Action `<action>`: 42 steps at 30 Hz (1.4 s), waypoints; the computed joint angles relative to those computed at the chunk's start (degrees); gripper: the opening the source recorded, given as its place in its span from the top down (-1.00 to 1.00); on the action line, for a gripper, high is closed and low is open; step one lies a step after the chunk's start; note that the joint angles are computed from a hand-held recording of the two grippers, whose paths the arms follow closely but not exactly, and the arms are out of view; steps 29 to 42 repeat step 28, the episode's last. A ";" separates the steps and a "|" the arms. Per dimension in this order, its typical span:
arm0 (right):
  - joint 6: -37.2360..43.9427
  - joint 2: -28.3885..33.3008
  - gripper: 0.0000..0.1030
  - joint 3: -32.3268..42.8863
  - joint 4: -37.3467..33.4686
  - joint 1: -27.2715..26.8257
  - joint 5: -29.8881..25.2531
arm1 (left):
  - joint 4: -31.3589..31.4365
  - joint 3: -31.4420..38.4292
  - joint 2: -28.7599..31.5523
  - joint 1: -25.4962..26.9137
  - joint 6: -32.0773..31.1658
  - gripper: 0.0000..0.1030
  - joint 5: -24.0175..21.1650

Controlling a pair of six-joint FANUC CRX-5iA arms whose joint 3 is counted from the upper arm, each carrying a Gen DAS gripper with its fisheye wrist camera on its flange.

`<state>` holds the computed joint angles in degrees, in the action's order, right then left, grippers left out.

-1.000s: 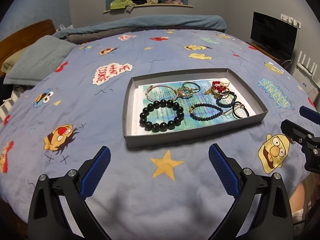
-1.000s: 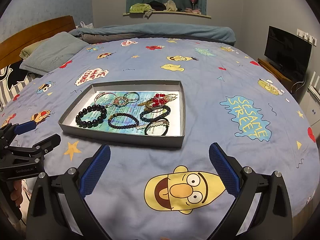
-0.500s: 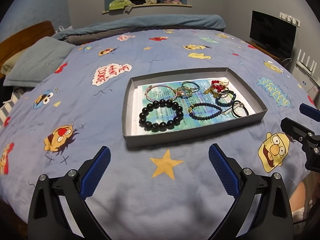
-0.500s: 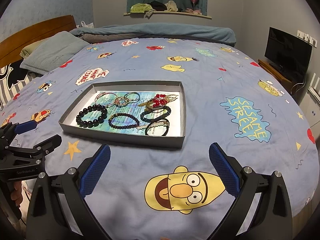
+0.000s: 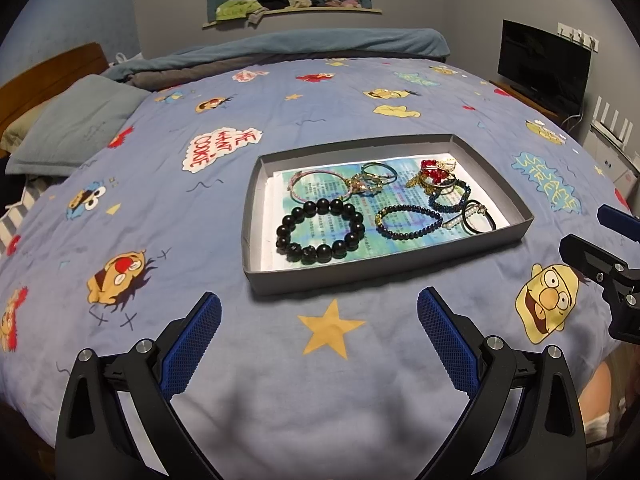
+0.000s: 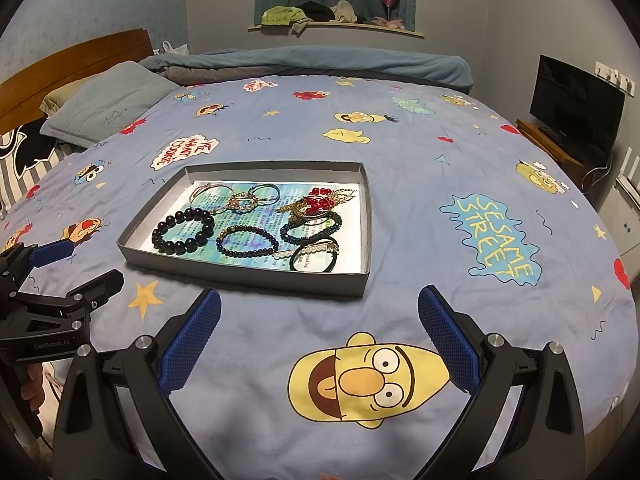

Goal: Organize jewelry

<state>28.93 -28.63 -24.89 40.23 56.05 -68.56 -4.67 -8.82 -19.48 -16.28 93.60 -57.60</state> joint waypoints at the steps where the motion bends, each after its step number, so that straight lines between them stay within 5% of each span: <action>1: 0.00 0.00 -0.89 0.00 0.00 0.00 0.00 | 0.00 0.00 0.00 0.00 0.00 -0.90 0.00; 14: 0.09 0.00 -0.89 -0.07 -0.10 -0.03 -0.06 | -2.00 0.00 -0.17 -1.16 0.80 -0.90 1.02; 20: 0.25 -0.01 -0.89 -0.09 -0.17 -0.19 0.04 | 3.85 -2.80 -1.26 0.61 -5.27 -0.90 4.15; 24: 0.26 0.02 -0.89 -0.08 -0.18 -0.17 0.00 | 0.25 -1.11 -0.28 -1.18 -3.00 -0.90 2.70; 42: 0.34 -0.06 -0.89 -0.38 -0.33 -0.54 0.41 | 2.12 -1.67 -0.03 0.20 -3.85 -0.90 2.69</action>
